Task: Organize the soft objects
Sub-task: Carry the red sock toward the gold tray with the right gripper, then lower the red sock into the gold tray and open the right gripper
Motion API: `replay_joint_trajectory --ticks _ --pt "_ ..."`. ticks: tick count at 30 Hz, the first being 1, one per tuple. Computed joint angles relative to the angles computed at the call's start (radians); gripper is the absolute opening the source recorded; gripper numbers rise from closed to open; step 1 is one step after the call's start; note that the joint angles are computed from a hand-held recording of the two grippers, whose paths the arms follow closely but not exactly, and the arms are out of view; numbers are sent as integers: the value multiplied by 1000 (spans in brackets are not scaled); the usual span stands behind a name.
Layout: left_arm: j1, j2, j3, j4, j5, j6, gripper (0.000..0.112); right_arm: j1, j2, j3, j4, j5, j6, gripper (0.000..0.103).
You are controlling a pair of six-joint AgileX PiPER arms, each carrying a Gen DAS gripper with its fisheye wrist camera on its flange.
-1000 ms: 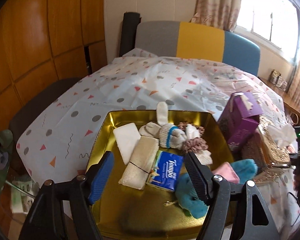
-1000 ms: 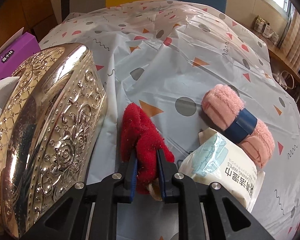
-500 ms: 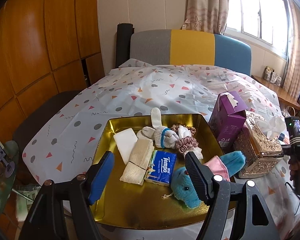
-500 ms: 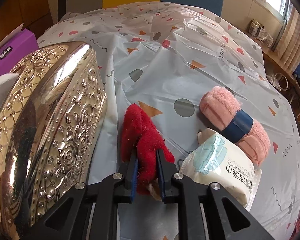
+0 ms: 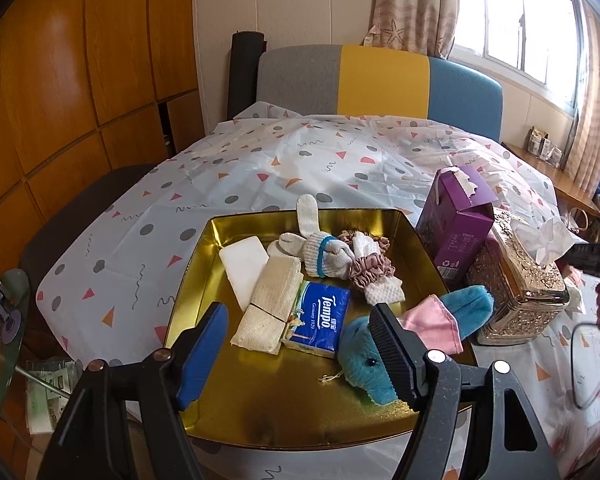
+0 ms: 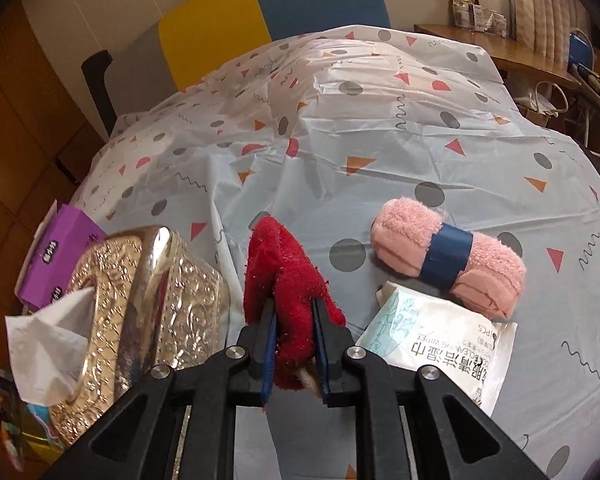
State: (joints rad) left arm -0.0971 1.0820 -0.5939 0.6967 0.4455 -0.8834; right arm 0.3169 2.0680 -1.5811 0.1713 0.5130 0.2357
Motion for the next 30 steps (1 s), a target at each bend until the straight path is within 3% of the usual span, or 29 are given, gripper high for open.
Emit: replay_joint_trajectory --ticks 11,21,30 --pt "35 8 7 -11 -13 9 75 22 -40 -174 -4 65 -9 15" --pt "134 -32 27 -53 -22 69 75 283 54 -466 -23 214 -134 15" --pt "239 -70 41 -108 -36 150 76 505 243 -668 104 376 -296 15"
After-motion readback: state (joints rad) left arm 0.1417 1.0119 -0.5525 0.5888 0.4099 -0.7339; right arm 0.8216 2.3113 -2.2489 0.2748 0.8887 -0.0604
